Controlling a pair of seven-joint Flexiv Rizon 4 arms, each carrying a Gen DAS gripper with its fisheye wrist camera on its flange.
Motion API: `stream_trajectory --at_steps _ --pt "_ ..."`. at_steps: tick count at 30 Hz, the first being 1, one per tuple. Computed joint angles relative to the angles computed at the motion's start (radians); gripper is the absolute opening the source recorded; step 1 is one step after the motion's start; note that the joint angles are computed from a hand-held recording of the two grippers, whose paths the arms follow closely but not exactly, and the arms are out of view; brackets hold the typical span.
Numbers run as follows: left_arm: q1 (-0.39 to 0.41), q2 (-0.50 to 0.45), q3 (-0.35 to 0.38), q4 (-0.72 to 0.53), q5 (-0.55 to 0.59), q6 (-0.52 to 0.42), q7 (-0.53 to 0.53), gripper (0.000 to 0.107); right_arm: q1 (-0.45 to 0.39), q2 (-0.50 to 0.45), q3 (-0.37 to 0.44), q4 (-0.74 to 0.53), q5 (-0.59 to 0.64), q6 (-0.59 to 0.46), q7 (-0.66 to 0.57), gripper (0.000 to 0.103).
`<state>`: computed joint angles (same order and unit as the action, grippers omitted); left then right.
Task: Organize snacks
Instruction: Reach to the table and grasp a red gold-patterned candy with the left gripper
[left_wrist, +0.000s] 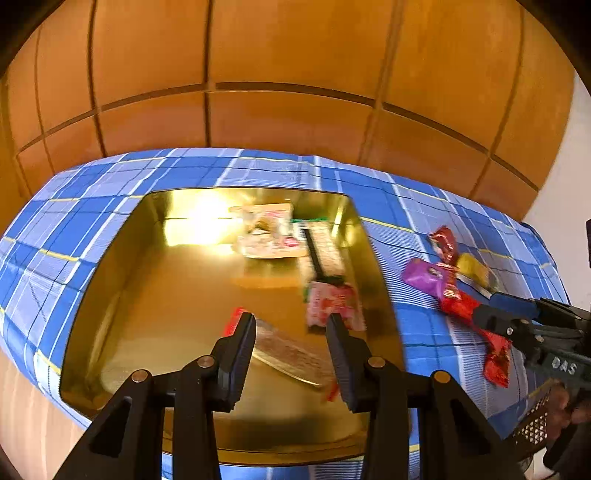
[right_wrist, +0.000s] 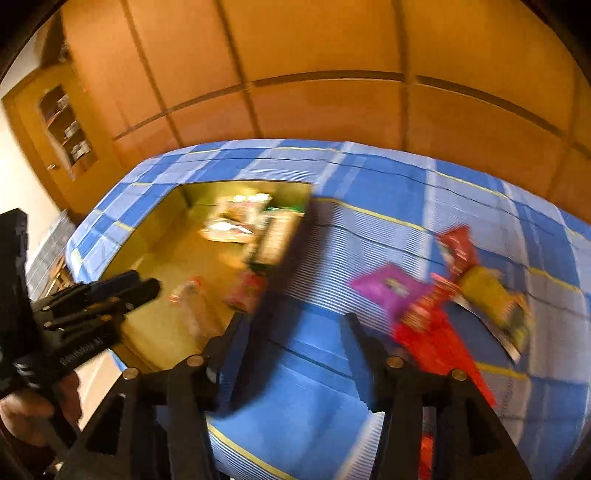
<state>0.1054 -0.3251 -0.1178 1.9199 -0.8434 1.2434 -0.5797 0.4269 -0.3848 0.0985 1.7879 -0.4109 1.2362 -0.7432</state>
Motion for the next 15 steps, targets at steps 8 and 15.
stream_trajectory --at_steps 8,15 --pt "-0.029 0.030 -0.018 0.023 -0.024 -0.008 0.084 0.040 -0.032 0.110 -0.062 0.162 -0.100 -0.030 0.184 0.057" --pt "-0.059 0.053 -0.028 0.035 -0.065 -0.043 0.161 0.040 -0.098 0.175 -0.076 0.226 -0.236 -0.054 0.319 0.066"
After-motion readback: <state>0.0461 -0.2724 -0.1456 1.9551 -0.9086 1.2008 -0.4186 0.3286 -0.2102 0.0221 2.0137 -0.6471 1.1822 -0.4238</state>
